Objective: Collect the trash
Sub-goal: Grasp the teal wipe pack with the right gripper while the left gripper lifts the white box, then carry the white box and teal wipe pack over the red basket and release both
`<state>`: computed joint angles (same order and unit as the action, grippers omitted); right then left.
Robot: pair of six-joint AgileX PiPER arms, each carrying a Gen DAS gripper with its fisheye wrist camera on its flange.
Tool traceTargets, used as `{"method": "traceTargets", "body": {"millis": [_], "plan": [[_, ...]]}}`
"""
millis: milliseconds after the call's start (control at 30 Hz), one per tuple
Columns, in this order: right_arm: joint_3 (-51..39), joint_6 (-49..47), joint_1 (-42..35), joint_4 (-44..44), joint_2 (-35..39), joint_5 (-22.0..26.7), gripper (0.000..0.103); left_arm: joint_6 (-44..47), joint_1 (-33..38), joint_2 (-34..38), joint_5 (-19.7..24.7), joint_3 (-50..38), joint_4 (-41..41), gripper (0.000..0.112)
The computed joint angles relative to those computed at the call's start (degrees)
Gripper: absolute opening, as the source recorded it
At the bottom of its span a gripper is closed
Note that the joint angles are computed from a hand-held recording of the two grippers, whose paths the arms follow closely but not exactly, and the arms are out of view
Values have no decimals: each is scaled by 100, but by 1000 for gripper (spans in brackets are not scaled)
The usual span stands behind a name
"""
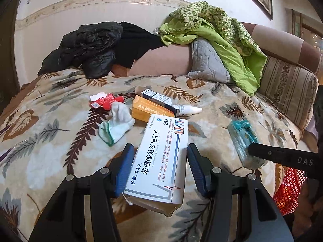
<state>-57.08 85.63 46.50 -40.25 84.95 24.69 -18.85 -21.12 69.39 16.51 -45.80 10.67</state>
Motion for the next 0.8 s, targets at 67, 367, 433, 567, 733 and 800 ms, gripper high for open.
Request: {"method": "traceTargets", "body": {"millis": [67, 367, 433, 567, 733, 800], "plan": [[-54, -28, 30, -25, 39, 34, 24, 28, -35, 15, -23, -4, 7, 53], [95, 392, 75, -357, -133, -10, 24, 869, -30, -9, -9, -8, -832, 53], [325, 638, 59, -501, -407, -98, 24, 1121, -90, -32, 4, -47, -1138, 53], [1000, 752, 7, -427, -1240, -174, 24, 612, -677, -42, 68, -200, -757, 53], [1861, 614, -75, -123, -2860, 502, 24, 9, -1657, 136, 192, -551, -377, 53], [2126, 543, -74, 5, -3650, 1060, 24, -403, -2177, 265, 251, -739, -30, 53]]}}
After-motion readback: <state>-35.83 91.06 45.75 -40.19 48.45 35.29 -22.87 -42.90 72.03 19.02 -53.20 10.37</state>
